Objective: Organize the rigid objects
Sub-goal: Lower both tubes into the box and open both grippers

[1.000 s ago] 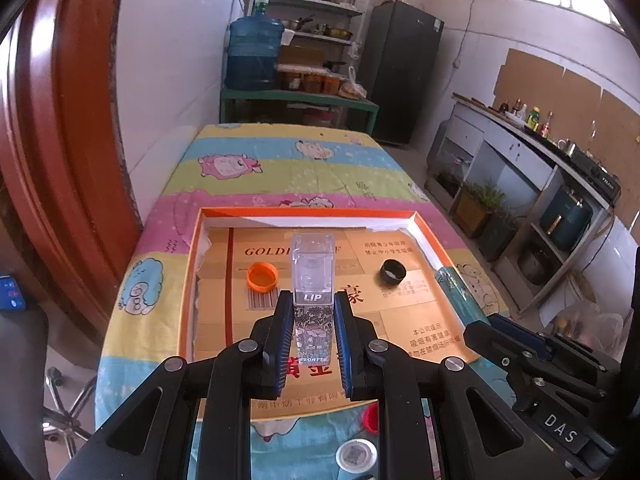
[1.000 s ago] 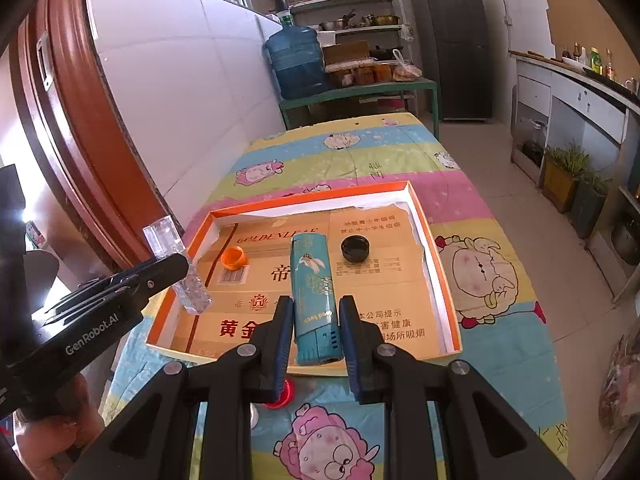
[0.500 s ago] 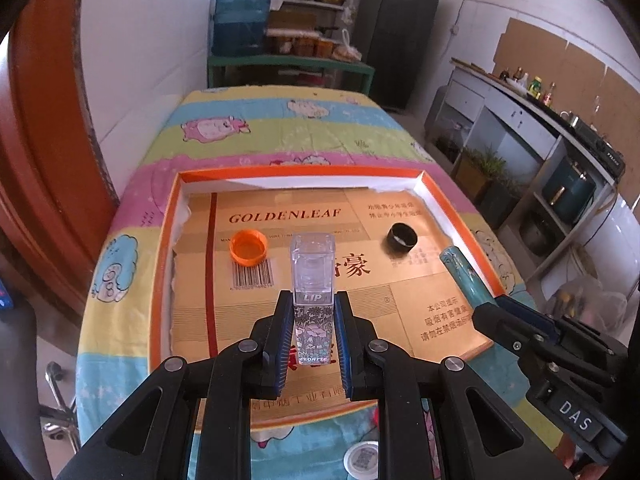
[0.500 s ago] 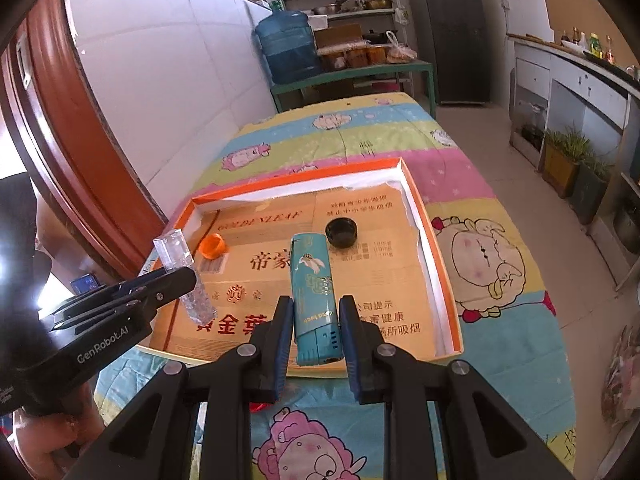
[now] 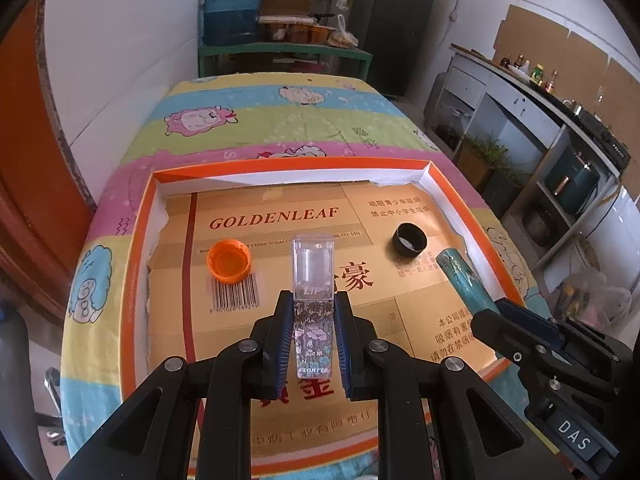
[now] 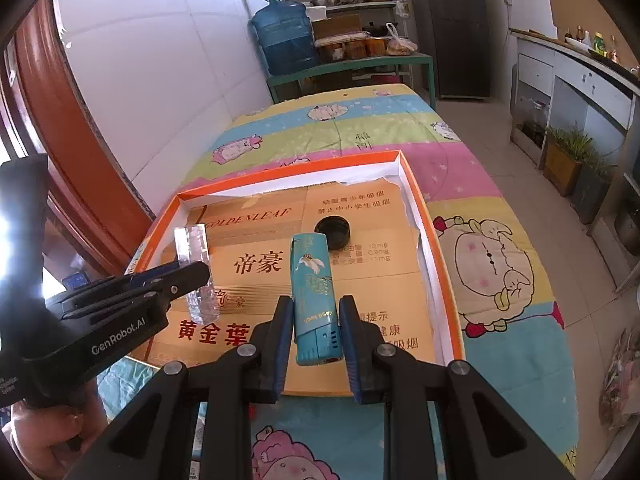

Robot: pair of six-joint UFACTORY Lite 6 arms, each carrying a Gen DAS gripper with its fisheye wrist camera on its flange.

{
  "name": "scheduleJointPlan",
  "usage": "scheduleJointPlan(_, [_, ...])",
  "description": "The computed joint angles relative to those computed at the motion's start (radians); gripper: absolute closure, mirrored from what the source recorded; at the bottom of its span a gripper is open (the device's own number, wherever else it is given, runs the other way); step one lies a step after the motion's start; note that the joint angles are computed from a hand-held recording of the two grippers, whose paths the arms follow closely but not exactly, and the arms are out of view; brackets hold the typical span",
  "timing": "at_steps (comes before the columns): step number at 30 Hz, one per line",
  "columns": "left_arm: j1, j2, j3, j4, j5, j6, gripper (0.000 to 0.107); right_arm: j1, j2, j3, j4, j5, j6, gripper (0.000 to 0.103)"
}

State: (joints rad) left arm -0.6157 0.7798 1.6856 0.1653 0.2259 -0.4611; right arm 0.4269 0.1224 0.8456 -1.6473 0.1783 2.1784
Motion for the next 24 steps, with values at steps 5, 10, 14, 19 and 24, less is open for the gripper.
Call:
scheduleJointPlan(5, [0.0, 0.069, 0.089, -0.04, 0.035, 0.038, 0.087, -0.022, 0.039, 0.02, -0.072, -0.023, 0.06, 0.079])
scheduleJointPlan(10, [0.011, 0.14, 0.176, -0.113, 0.069, 0.099, 0.087, -0.036, 0.097, 0.059, -0.149, -0.046, 0.122, 0.079])
scheduleJointPlan(14, [0.019, 0.18, 0.223, -0.159, 0.085, 0.137, 0.087, -0.045, 0.138, 0.093, -0.173, -0.062, 0.13, 0.079])
scheduleJointPlan(19, [0.022, 0.206, 0.251, -0.17, 0.085, 0.149, 0.087, -0.049, 0.184, 0.131, -0.101, -0.063, 0.049, 0.079])
scheduleJointPlan(24, [0.032, 0.234, 0.279, -0.252, 0.077, 0.232, 0.084, -0.052, 0.232, 0.167, -0.012, -0.069, -0.046, 0.079])
